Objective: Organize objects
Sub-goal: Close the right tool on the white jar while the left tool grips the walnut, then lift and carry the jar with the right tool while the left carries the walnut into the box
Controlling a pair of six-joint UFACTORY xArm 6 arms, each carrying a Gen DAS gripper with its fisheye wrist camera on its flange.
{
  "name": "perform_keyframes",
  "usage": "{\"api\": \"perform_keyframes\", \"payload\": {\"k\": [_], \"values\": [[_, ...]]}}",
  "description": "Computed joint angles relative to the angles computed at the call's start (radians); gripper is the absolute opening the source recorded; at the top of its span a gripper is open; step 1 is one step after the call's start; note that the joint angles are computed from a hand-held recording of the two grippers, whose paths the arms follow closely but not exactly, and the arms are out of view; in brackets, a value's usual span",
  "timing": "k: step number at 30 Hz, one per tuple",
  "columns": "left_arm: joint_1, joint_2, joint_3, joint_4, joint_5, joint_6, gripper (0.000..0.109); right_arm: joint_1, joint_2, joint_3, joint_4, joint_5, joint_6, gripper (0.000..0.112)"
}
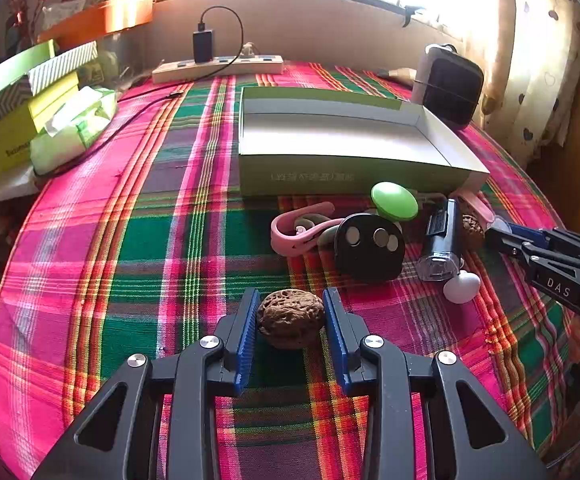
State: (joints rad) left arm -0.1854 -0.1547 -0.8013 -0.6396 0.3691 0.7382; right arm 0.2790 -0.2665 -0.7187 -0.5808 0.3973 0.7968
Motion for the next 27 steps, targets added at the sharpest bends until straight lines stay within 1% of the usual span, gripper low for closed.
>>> {"api": "perform_keyframes", "payload": {"k": [3, 17, 27], "values": [[-0.001, -0.001, 0.003, -0.001, -0.007, 0.005, 0.030, 0.000, 0.000, 0.001, -0.007, 0.000, 0.008, 0.029], [0.005, 0.006, -0.029, -0.025, 0.027, 0.022, 0.030, -0.001, -0.024, 0.003, -0.018, 0.000, 0.028, 0.029], [0.006, 0.063, -0.142, -0.068, 0.061, 0.053, 0.030, -0.007, -0.008, -0.054, -0.013, -0.003, 0.005, 0.029]]}}
